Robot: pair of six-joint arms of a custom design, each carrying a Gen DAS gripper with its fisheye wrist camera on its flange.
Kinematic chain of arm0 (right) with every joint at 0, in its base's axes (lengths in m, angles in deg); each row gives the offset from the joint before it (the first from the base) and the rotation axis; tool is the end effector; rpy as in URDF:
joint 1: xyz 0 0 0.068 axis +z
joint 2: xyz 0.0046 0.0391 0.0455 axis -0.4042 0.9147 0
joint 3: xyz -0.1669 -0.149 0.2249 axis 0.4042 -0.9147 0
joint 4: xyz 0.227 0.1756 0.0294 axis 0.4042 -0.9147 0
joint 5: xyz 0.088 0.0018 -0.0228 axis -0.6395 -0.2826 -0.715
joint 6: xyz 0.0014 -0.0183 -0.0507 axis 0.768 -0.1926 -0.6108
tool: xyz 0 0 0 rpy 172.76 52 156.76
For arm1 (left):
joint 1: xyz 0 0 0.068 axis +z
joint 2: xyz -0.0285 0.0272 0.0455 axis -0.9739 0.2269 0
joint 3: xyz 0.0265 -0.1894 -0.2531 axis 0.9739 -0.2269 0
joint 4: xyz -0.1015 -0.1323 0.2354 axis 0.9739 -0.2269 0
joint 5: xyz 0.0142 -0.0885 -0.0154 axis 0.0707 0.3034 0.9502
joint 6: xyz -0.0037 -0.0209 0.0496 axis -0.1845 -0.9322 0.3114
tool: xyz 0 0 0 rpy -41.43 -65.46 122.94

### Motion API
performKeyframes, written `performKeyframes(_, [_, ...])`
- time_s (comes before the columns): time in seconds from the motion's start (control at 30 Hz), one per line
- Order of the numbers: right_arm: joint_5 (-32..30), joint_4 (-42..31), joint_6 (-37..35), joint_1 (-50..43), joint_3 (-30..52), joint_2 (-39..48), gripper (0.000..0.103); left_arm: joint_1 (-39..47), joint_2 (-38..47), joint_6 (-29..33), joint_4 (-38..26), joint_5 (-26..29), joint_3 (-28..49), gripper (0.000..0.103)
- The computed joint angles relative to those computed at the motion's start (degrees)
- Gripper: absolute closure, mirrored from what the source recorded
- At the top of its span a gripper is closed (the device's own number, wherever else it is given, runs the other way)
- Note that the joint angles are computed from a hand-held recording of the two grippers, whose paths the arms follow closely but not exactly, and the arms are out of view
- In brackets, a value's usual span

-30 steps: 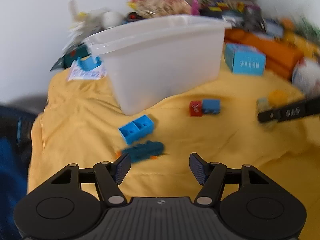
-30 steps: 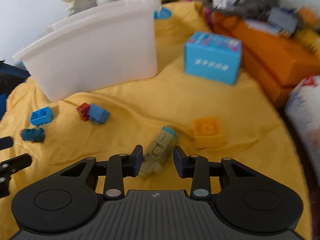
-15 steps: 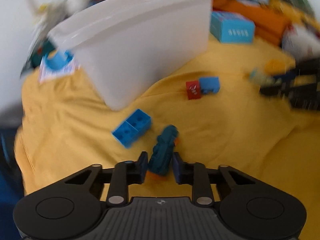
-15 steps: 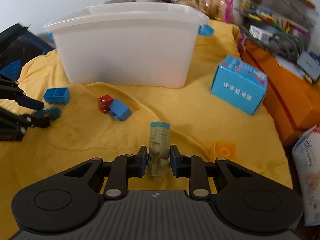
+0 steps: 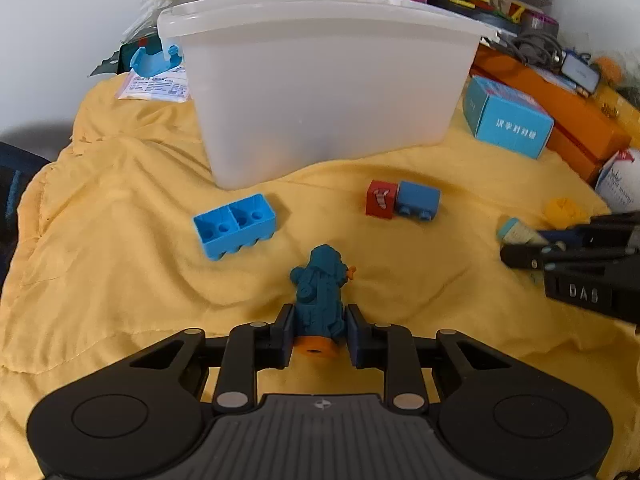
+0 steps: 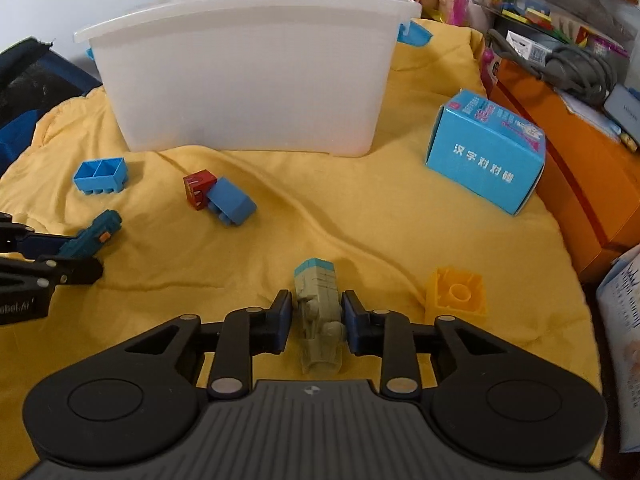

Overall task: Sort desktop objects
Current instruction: 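Carry both figures over the white bin and open both grippers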

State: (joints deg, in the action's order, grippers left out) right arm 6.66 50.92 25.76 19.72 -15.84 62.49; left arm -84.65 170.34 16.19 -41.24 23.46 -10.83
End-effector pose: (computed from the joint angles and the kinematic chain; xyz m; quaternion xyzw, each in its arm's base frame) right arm 0.1871 0.1493 0.0416 0.1569 0.9277 -0.0783 0.3295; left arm 0.3474 -0.0627 0.0620 0.3853 0.8633 -0.1509 0.2890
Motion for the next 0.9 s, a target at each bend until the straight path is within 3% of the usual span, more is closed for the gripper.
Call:
performKeyframes(0.13, [0.6, -1.9, -1.1, 0.5, -0.1, -3.1, 0.078, 0.5, -4.3, 0.2, 0.3, 3.6, -2.1, 0.074])
performKeyframes(0.3, [6.0, -6.8, -3.9, 1.7, 0.6, -11.3, 0.078, 0.5, -13.1, -1.7, -2.2, 7.9, -2.6, 0.074])
performKeyframes(0.47, [9.9, -8.3, -11.9, -0.4, 2.5, -19.4, 0.078, -0.4, -18.6, -5.1, -1.6, 9.9, -0.1, 0.074])
performKeyframes(0.73, [8.4, -2.5, -27.1, -8.2, 6.8, -22.8, 0.078, -4.0, -17.1, -10.7, 0.6, 6.4, 8.1, 0.078])
performKeyframes(0.9, [4.5, 2.2, -34.1, -14.3, 10.9, -19.7, 0.078, -6.5, -12.8, -13.1, 1.1, 3.3, 13.1, 0.08])
